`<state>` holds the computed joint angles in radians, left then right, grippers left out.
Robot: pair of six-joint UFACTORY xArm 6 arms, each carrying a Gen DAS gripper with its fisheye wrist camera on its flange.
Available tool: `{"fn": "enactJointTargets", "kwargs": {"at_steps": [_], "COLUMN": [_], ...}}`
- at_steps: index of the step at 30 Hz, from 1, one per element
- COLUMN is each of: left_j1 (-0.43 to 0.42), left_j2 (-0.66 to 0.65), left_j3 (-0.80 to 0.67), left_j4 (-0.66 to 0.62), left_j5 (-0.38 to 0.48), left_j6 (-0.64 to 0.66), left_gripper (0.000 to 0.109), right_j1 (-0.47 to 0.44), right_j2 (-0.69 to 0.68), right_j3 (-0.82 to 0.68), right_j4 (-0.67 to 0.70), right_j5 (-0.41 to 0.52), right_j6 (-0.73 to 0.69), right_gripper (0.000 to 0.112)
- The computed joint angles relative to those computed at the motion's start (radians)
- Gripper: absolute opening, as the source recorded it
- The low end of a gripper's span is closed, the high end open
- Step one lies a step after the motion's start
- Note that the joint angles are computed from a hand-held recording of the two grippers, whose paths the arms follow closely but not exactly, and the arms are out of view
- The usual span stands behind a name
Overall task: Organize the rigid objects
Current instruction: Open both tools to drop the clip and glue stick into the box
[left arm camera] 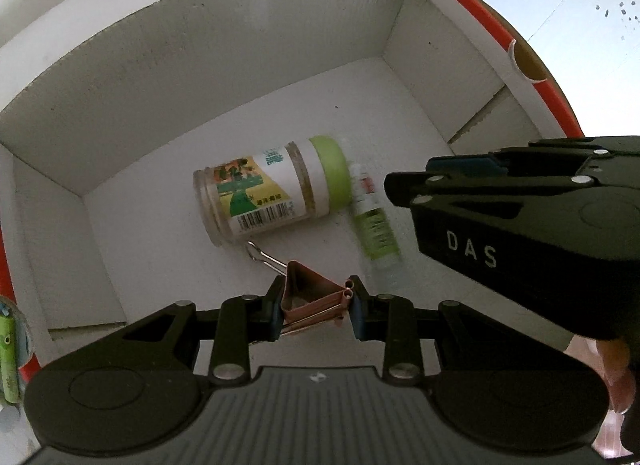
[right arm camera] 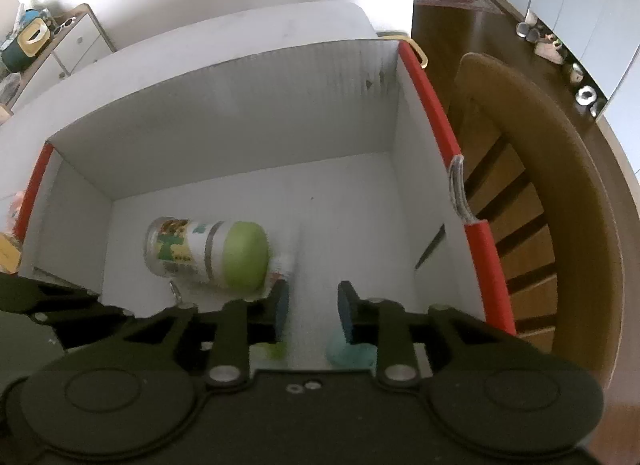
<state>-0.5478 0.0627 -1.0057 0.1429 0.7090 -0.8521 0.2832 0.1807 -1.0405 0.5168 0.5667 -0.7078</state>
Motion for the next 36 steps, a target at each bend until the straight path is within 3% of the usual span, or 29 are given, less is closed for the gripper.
{"fn": "enactJointTargets", "kwargs": {"at_steps": [3, 13, 15, 16, 17, 30, 36], "left_j1": [-0.006, -0.029, -0.036, -0.041, -0.044, -0.081, -0.124], "left_j2": [0.007, -0.084, -0.115, -0.132, -0.143, -0.294, -0.377], "left_j3": [-0.028, 0.044, 0.069, 0.082, 0.091, 0.167, 0.220], "left_j4": [0.025, 0.050, 0.067, 0.086, 0.109, 0.275, 0.414], "left_j5": [0.026, -0.010, -0.022, -0.027, -0.033, -0.024, -0.010], "left_j6": [-0.018, -0.102, -0.126, -0.147, -0.169, -0.314, -0.444], "left_gripper": [0.031, 0.033, 0.047, 0.060, 0.063, 0.063, 0.063], "right_j1": [-0.005, -0.004, -0.008, -0.008, -0.009, -0.033, -0.052], "right_j2": [-0.016, -0.093, -0.111, -0.121, -0.130, -0.281, -0.393], "right_j3": [0.014, 0.059, 0.068, 0.074, 0.081, 0.173, 0.239], "right_j4": [0.024, 0.068, 0.082, 0.090, 0.097, 0.214, 0.290], "right_j5": [-0.005, -0.001, 0.004, 0.004, 0.003, 0.048, 0.093], "right_j6": [-0.020, -0.059, -0.076, -0.084, -0.092, -0.196, -0.267], "right_gripper": [0.033, 0.047, 0.049, 0.050, 0.051, 0.068, 0.077]}}
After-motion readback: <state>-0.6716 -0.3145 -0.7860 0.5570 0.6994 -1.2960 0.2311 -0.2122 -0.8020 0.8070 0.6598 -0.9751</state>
